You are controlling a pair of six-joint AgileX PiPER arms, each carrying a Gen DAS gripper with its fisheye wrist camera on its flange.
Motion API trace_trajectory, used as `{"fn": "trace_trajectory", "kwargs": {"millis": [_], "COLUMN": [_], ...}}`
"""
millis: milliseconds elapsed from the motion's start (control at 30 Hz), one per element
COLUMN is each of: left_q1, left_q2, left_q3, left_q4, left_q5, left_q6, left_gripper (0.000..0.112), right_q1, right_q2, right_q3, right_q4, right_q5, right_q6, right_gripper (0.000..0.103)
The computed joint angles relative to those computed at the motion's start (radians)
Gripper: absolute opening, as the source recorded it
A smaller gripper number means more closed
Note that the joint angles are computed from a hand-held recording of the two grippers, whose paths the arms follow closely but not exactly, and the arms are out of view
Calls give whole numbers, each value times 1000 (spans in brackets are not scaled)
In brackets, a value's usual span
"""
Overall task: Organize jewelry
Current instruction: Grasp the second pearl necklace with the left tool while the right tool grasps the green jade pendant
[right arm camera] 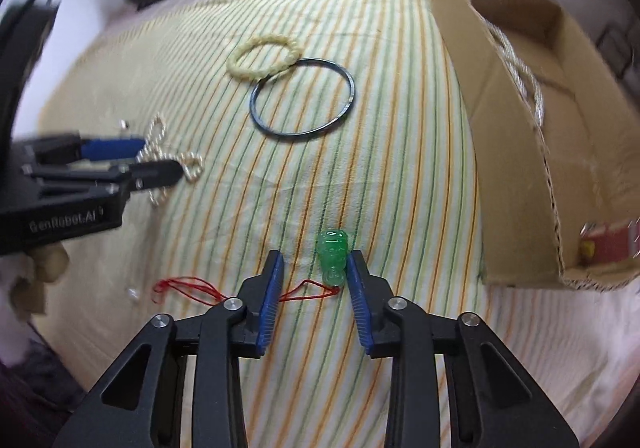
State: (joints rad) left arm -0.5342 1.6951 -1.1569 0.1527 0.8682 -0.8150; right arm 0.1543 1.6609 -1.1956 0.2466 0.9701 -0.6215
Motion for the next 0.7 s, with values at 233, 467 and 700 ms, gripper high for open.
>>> {"fn": "trace_trajectory", "kwargs": {"millis": [233, 467, 700], "left_q1": [-17, 6, 18], "left_q2": [4, -80, -212], "left_q3": [-2, 52, 93], "left_q4": [38, -16, -55], "left_q5": [-8, -43, -63], "left_q6": [-46, -32, -38], "left_gripper": [16, 5, 2], "right_q1": [23, -49, -126], "right_q2": [-29, -77, -141], "right_q3": [41, 38, -12], "right_q4": [-26, 67, 189], "right_q5": [-61, -14, 79], "right_q6": [-42, -134, -216], "right_gripper": [12, 12, 12]}}
